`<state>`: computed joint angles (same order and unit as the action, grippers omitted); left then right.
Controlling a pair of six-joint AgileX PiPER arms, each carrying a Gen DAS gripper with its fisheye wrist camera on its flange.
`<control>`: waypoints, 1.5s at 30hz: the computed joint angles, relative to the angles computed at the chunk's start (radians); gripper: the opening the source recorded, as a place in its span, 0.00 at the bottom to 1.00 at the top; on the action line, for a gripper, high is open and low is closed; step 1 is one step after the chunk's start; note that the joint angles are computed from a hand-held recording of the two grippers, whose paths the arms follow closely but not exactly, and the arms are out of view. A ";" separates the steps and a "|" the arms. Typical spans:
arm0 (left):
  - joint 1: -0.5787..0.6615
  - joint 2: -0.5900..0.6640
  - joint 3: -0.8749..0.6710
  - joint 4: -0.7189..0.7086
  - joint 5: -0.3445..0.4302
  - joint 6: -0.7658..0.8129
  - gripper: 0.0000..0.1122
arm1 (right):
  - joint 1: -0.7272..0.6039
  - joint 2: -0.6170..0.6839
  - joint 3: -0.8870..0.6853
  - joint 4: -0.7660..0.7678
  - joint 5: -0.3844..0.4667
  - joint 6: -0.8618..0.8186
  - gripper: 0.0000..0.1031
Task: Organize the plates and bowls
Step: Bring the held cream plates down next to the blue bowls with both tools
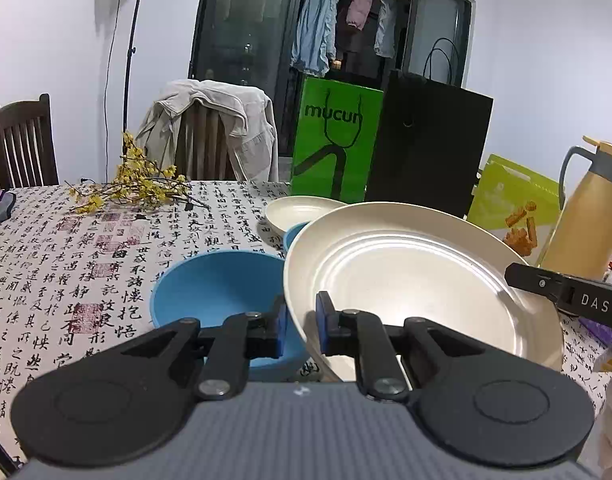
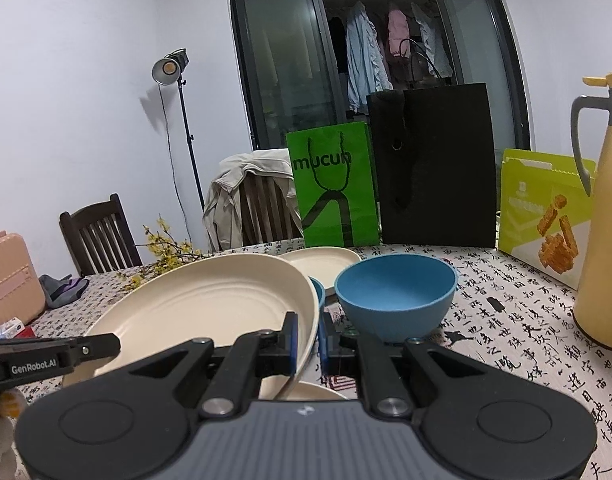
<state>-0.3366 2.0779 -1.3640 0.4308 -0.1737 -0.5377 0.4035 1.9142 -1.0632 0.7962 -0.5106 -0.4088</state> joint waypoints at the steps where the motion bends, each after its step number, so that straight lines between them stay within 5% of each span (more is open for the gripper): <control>1: -0.002 0.001 0.000 0.002 0.002 -0.001 0.13 | 0.000 0.000 0.004 0.000 -0.001 0.003 0.10; 25: -0.043 0.048 -0.015 0.075 0.048 -0.055 0.13 | -0.044 0.016 0.079 -0.096 0.006 0.141 0.10; 45: -0.067 0.095 -0.027 0.382 0.087 -0.330 0.14 | -0.076 0.051 0.122 -0.164 0.023 0.240 0.10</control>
